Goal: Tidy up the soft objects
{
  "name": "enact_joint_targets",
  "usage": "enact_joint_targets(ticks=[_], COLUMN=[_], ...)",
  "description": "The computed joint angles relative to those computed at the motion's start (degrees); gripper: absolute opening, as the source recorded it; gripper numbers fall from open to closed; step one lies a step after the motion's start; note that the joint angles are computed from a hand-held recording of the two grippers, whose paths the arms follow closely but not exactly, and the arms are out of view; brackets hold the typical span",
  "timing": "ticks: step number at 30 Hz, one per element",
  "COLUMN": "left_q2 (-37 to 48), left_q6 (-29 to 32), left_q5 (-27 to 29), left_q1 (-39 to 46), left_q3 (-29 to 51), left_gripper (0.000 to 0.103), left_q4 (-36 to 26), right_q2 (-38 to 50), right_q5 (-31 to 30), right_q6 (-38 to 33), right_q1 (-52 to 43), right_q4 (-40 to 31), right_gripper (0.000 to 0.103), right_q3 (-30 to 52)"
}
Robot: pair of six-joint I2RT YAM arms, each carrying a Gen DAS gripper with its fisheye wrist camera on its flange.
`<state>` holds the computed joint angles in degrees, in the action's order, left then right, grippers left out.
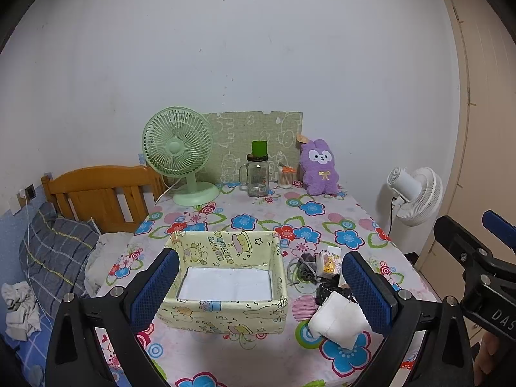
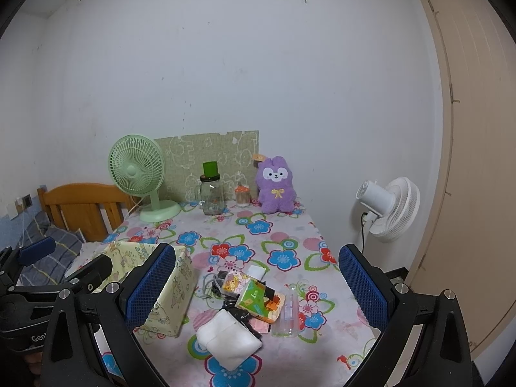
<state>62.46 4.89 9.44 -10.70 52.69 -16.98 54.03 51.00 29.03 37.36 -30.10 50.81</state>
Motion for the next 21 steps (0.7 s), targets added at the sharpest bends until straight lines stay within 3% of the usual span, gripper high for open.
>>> enact_joint_targets(ticks=[21], left_q2=[0.81], left_q6=[0.08], left_q5=[1.17], left_q1=[0.41], left_q3=[0.49], left_gripper=[0.101], left_q4=[-0.46], right_q2=[0.18], right_q5=[-0.64], right_q6=[1.06], right_q1=[-0.6], right_q4=[0.05], right_gripper=[0.102], right_q3=[-0.47])
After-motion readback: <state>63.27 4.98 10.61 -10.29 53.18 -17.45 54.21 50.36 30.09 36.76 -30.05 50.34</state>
